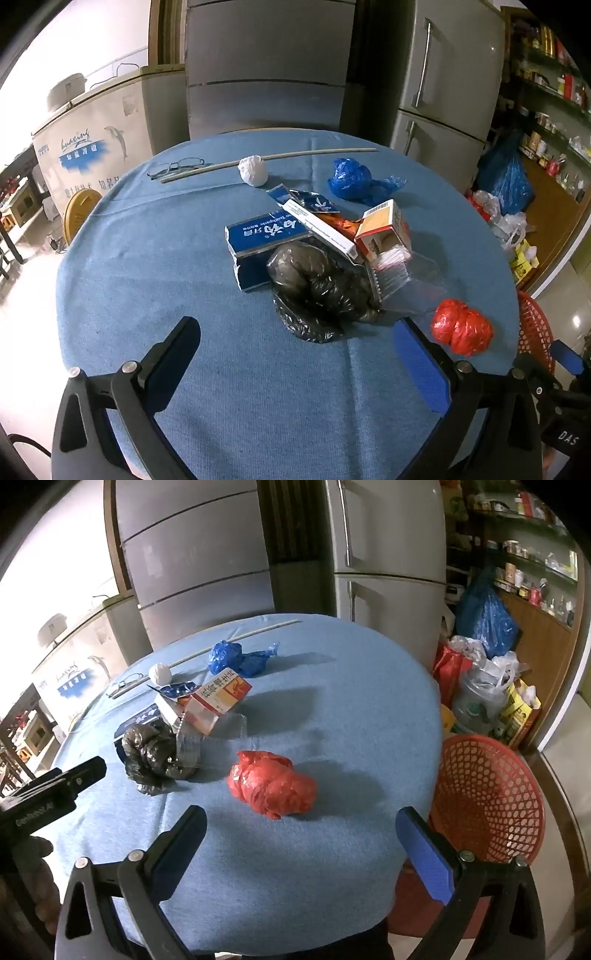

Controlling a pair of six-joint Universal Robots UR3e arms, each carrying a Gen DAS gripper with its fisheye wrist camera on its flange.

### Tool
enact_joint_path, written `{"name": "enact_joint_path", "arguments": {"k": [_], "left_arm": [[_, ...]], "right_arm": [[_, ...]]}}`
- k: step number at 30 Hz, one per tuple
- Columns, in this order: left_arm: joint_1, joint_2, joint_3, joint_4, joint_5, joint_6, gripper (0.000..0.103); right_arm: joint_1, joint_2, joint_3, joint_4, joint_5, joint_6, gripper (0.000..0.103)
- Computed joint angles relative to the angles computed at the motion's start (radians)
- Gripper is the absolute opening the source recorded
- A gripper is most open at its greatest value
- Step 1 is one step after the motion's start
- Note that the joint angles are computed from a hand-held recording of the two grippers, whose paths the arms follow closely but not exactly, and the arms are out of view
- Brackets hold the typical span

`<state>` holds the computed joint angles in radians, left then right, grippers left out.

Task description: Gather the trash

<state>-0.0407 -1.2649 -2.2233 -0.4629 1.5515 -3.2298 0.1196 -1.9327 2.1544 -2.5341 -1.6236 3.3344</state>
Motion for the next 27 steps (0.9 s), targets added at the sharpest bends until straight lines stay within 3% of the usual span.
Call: {"name": "enact_joint_path", "arguments": {"k": [27], "left_arm": [[0.002,0.011,-0.018,-0.001,-0.018,0.005,0.103]], "right_arm": [[0.009,-0.007,0.007,-0.002,-0.017,0.011,0.103]]}}
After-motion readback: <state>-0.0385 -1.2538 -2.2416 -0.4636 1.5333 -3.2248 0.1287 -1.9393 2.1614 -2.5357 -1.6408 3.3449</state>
